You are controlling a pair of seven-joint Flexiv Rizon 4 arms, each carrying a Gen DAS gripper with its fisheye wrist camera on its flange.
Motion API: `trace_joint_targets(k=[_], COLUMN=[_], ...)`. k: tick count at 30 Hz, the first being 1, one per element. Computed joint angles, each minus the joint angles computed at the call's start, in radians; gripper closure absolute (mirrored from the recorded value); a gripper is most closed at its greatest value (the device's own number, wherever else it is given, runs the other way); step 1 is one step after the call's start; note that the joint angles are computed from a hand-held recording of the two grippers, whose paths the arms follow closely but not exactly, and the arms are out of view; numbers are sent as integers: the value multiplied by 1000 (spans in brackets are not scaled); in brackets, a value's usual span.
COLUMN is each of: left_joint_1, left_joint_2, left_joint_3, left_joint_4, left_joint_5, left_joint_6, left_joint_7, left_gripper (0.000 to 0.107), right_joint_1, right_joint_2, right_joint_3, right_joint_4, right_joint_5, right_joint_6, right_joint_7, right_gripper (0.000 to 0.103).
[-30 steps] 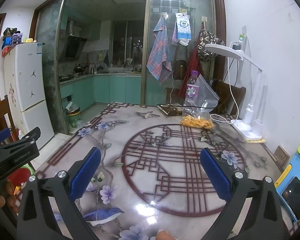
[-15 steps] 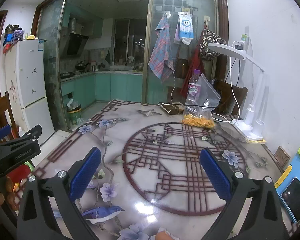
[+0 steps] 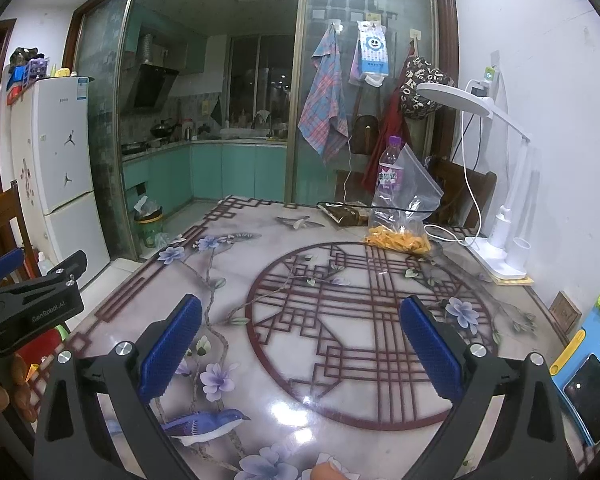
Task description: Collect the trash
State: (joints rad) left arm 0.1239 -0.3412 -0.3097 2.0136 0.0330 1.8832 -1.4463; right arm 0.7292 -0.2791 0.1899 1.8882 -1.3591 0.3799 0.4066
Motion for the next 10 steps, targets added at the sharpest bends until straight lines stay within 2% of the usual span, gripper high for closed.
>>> trace_joint_targets(k=[2,3,5,6,8,10], left_joint_1=[68,73,23,19,26,-20], left_joint_2=[2,0,-5,-9,-19,-37], left_joint_3=[-78,-90,-49,-55,-96,-76], left_joint_4=[8,8,-5,-9,-21,-43], left_joint_5=[31,35,18,8,-17,-37], left_joint_6=[-19,-27,-59,-83,-190,-268], left_joint_7=[4,11,35,52,105,137], left_gripper=[9,9,9,9,9,9], right_joint_1=[0,-4,-26,-40,-80,-133], right_joint_2=[0,1,13,20,54,107], right_joint_3=[0,0,3,5,5,-1], right_joint_4=[0,4,14,17,42,99], right_joint_5=[3,6,37,65,125,163], right_joint_6=[0,7,51,72,124,179], right_joint_7=[-1,-2,-29,-60,-119,-96], right_gripper=[7,7,7,7,7,7])
